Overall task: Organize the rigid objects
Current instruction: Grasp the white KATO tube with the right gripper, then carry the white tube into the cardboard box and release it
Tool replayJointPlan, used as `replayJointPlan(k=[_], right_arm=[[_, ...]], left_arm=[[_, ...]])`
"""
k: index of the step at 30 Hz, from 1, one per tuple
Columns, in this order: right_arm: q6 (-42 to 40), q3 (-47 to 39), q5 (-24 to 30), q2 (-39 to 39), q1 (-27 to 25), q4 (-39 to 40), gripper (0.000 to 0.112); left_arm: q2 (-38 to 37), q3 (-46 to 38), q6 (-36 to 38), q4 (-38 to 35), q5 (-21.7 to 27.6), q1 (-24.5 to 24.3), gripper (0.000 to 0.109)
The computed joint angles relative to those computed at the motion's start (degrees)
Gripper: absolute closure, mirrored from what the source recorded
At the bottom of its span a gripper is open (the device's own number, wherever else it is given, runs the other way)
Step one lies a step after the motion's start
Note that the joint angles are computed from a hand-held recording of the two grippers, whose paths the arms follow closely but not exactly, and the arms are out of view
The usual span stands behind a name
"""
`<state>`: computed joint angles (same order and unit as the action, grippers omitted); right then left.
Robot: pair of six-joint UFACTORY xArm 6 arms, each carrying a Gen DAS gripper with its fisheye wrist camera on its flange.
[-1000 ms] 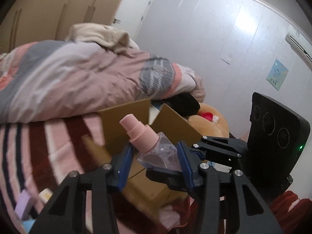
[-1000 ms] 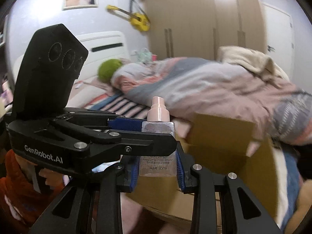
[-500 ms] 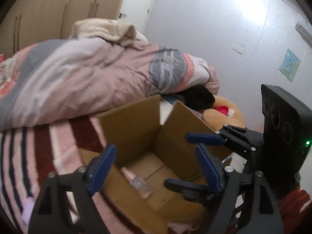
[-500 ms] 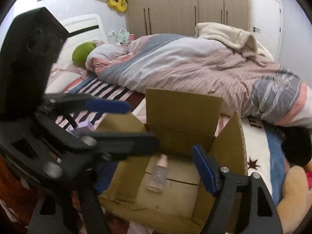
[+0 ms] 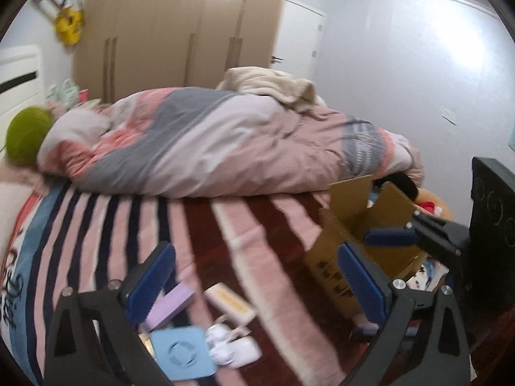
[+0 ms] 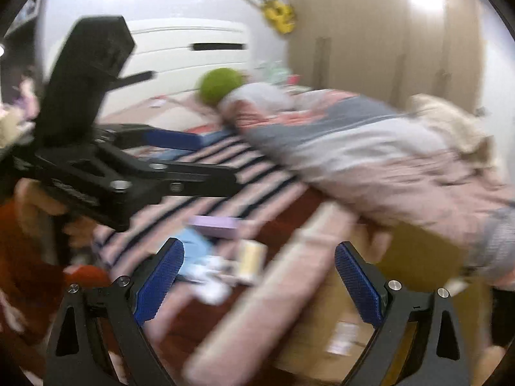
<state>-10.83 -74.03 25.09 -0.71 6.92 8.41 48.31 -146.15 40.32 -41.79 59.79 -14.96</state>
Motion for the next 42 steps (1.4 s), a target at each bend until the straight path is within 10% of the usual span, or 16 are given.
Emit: replayJointPlan(k=[9, 22, 26, 37, 42], right_arm=[[-0.1, -11.6, 7.3, 16.3, 2.0, 7.6, 0.038], [1.7, -18.7, 9.0, 28.8, -2.5, 11.2, 0.081], [7.7, -14.4, 3.1, 25.7, -1.1, 1.5, 0.081], [0.0, -3.4, -3.4, 9.1, 3.6, 7.1, 0.082], [2.3, -0.3, -4.9, 3.7, 3.1, 3.6, 0.082]], left_arm=[[-2.3, 11.3, 6.2, -3.6, -5.1, 4.8, 0.008], [6.7, 0.1, 2.1, -2.7, 0.2, 6.5, 0.008], [7.1, -0.7, 1.8, -2.8, 1.3, 6.3, 0.008], [1.6, 3.1, 4.7, -11.5, 8.8, 4.8, 0.009], [0.1, 2.8, 5.6, -14.2, 10.8, 2.4, 0.044]])
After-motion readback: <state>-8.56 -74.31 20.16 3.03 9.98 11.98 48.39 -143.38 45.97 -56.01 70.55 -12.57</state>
